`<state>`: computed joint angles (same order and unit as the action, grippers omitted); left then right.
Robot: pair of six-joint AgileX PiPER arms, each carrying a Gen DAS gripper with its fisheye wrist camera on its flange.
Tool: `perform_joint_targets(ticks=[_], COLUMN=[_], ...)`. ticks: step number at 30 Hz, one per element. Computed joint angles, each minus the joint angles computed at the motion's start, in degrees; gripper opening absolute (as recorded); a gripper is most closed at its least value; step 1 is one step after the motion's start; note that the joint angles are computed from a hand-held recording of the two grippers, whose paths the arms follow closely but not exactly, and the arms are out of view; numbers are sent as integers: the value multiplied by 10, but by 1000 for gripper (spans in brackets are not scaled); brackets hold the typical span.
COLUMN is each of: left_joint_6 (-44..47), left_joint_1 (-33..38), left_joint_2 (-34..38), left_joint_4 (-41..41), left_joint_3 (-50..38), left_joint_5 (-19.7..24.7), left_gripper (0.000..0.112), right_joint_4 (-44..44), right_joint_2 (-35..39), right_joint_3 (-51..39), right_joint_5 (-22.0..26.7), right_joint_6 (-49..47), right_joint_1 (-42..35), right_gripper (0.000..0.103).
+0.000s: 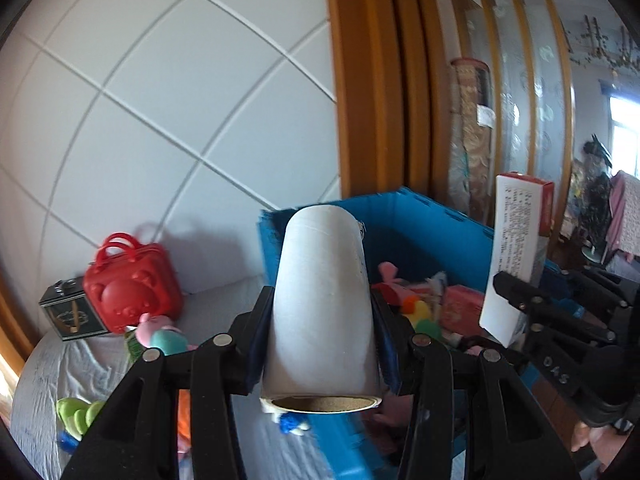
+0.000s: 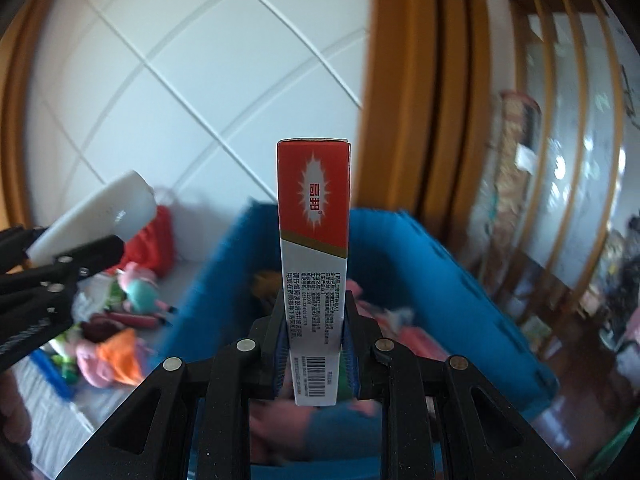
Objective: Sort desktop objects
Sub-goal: 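Carry the roller and toothpaste box into the blue crate and open both grippers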
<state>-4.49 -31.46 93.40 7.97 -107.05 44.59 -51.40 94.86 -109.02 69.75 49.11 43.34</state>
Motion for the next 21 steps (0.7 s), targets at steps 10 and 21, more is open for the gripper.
perform_joint_targets(ticks=[10,21], left_joint_6=[-79,-113], left_joint_1=[-119,-133], left_joint_2=[138,174], left_joint_4=[107,143], left_joint_3=[-150,-192], left_joint_5=[103,127], left_gripper=[45,58], right_joint_4=[71,127], right_joint_2=[-84,-85], right_joint_3=[162,191], right_joint_5=[-81,-125], right_joint_6=[-18,-70], right_joint_1=[-117,-185], right_gripper=[23,24])
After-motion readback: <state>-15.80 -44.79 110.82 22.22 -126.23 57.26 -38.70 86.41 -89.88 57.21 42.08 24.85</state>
